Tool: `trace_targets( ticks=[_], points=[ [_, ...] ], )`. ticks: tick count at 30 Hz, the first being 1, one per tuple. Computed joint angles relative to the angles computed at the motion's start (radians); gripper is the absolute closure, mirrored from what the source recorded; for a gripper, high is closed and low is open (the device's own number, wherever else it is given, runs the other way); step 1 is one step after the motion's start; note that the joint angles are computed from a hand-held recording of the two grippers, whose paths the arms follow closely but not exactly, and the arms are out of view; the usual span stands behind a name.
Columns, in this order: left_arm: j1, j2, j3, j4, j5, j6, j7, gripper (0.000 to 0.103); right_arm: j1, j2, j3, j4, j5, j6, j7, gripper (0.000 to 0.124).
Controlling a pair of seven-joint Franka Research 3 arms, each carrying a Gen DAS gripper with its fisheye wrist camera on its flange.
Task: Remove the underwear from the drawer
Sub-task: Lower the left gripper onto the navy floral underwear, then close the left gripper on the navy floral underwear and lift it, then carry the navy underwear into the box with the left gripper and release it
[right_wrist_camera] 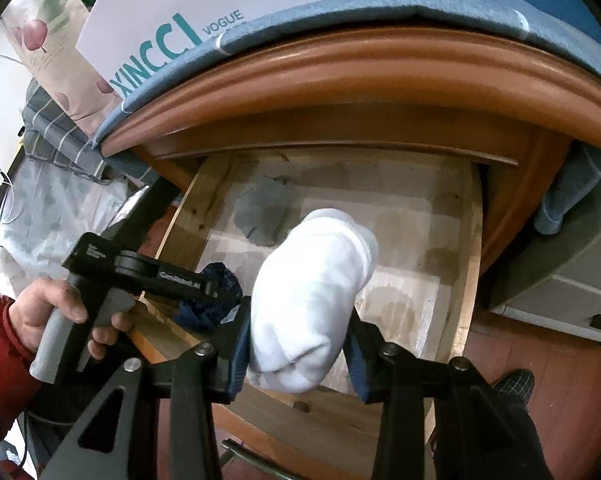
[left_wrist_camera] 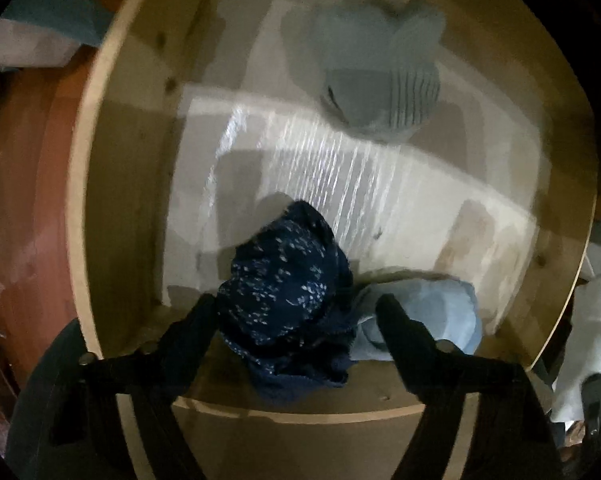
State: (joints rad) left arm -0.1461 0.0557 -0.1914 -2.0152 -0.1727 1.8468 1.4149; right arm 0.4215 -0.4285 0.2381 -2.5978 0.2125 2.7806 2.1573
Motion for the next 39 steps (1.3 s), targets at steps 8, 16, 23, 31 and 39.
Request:
trace_targets(
  ticks=[8,16,23,31,39],
  points=[
    [0.004,0.048,-0.002,0.035,-0.005,-0.061,-0.040,0.054,-0.001,-0.019,-0.001,-0.012,0.003,0.011,0.005,0.083],
    [0.011,-0.029,0.000,-0.043,-0.043,0.028,-0.007,0.075,-0.007,-0.032,0.003,-0.024,0.006,0.014,0.012,0.083],
    [-0.001,-0.181,0.027,-0.120,-0.101,0.090,0.063,0.075,-0.030,-0.037,0.020,-0.024,-0.022,-0.005,0.045,0.083],
    [-0.021,-0.374,0.086,-0.150,-0.108,0.108,0.221,0.075,-0.031,-0.030,0.018,-0.022,-0.037,-0.015,0.072,0.083],
    [-0.085,-0.549,0.104,-0.141,-0.082,0.177,0.320,0.075,-0.038,-0.029,0.019,-0.018,-0.050,-0.024,0.096,0.083]
  ],
)
